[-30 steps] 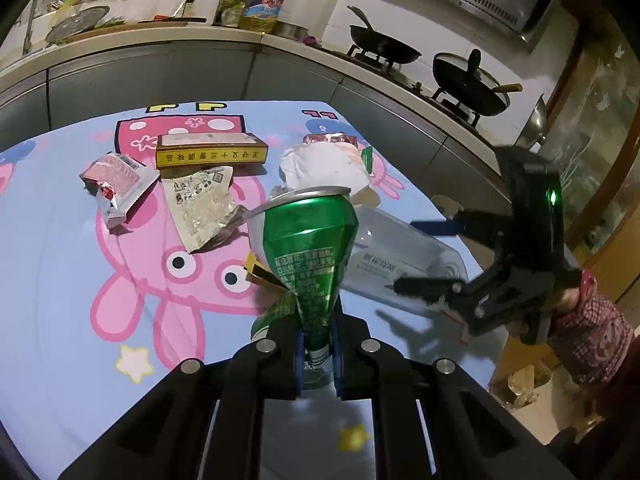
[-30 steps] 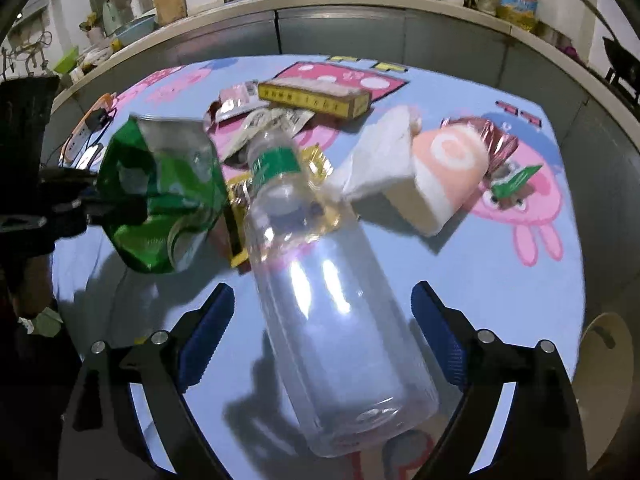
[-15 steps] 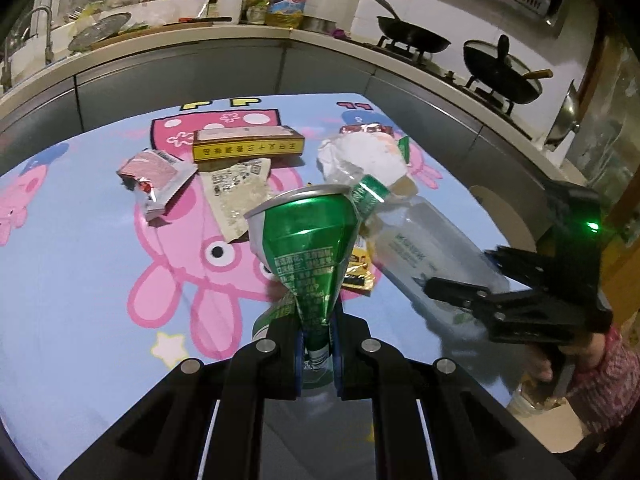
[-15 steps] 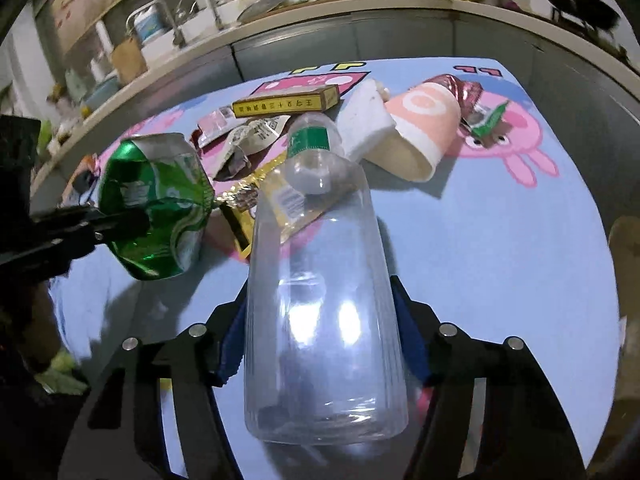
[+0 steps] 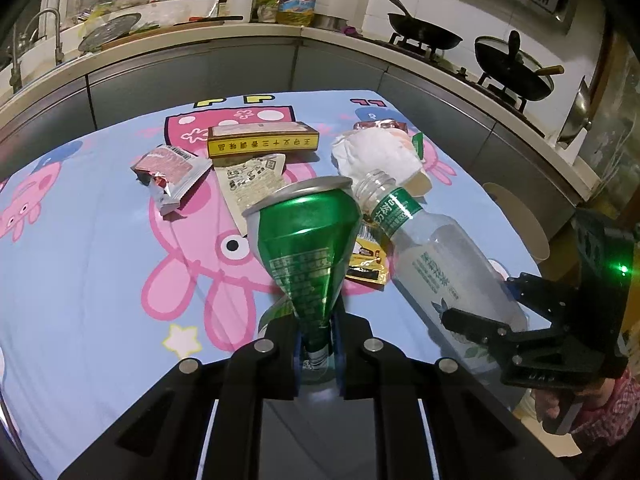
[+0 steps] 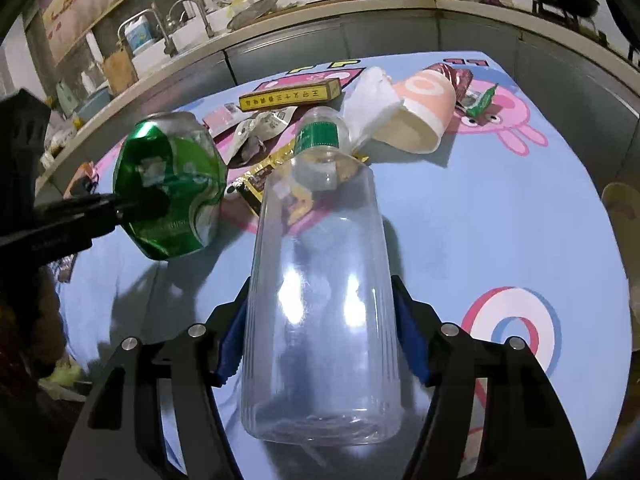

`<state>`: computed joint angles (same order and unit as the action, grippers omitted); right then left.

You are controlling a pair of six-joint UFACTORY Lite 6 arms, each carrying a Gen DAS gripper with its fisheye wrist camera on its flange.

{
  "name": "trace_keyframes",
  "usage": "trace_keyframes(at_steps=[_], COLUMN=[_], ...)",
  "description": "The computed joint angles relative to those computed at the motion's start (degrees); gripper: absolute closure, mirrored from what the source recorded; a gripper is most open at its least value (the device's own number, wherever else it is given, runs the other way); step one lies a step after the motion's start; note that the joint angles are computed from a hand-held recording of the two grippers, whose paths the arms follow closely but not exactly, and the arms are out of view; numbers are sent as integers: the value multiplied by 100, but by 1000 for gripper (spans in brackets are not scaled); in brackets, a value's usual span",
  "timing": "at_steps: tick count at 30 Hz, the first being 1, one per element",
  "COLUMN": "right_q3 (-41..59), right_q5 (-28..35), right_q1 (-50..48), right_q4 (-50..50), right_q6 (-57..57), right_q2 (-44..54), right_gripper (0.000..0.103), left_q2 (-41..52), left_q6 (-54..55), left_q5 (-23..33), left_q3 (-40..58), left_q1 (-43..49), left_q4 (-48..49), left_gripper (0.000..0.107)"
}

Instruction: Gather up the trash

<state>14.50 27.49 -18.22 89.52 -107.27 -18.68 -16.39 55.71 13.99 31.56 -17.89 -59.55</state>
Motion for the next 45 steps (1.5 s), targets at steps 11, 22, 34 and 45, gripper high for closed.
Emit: trace_keyframes(at_steps=[11,22,34,45], right_q3=[994,3842,3985,2197], right_q5=[126,625,1165,2666], right_q1=[392,848,560,-2577], right_q4=[-1260,-2996,-2507,-546], right_q6=[1202,3727,3260,571], right_q2=[320,2707,2912,508], right_gripper=[23,42,64,64], left_q2=[137,406,-216,1669], left_q6=[-592,588,621,-753], left_q5=[-79,55,817,584], left_q3=[79,133,103,2682], left_q1=[-85,22,309,-1450], left_q4=[446,-757,-623,488], left_gripper=[89,88,95,95])
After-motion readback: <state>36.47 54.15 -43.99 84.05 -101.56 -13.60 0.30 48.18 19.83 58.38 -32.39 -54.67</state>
